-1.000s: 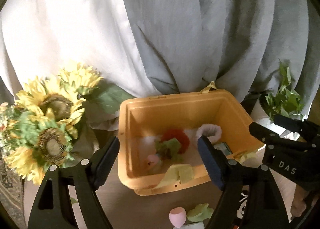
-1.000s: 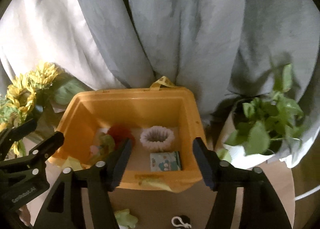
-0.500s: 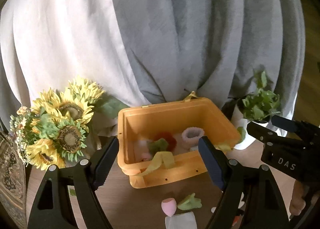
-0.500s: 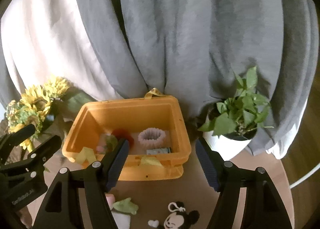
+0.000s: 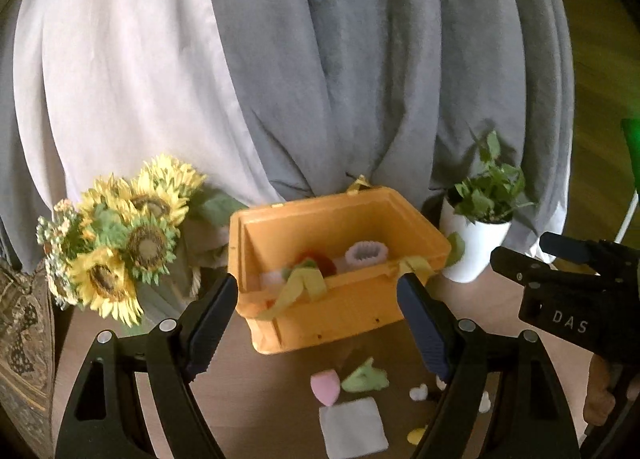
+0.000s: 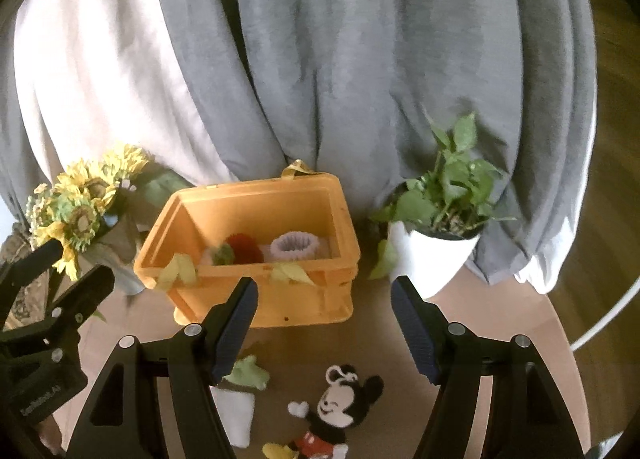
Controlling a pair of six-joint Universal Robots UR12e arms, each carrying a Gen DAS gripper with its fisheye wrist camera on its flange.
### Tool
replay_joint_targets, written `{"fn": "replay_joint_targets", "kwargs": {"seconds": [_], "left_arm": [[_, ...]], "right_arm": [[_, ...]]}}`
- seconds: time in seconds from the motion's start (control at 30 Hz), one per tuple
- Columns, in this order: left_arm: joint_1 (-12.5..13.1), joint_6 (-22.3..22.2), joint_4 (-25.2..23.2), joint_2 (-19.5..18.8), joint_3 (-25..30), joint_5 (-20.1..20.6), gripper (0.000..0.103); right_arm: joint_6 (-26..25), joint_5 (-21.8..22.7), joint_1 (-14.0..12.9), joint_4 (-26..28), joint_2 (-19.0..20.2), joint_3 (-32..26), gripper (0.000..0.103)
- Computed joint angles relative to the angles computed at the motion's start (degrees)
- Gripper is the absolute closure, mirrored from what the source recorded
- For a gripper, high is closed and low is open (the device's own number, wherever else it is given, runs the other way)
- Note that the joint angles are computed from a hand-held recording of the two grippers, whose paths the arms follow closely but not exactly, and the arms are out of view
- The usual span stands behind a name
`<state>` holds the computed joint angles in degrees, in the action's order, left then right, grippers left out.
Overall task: Organize soft objects
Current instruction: 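Withdraw both tools from the crate toward the Mickey plush and white cloth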
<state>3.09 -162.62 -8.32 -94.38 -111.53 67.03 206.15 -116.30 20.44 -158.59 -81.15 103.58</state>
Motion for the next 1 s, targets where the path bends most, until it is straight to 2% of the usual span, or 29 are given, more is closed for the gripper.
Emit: {"fn": "replay_joint_targets", "kwargs": {"seconds": [0.2, 0.47, 1.0], "left_arm": [[1.2, -0.2, -0.3, 1.1, -2.2, -3.0, 0.021], [2.0, 0.1, -0.3, 2.0, -4.4, -3.3, 0.021], [2.1, 4.8, 6.8, 1.9, -9.8, -1.2, 0.022]], "right_arm": [[3.3, -0.1, 0.9, -0.4, -1.1, 2.1, 0.033], [5.3, -0.7, 1.9, -0.2, -1.2, 3.5, 0.033], [7.1, -5.0, 3.5, -2.0, -0.7, 6.7, 0.033]]}}
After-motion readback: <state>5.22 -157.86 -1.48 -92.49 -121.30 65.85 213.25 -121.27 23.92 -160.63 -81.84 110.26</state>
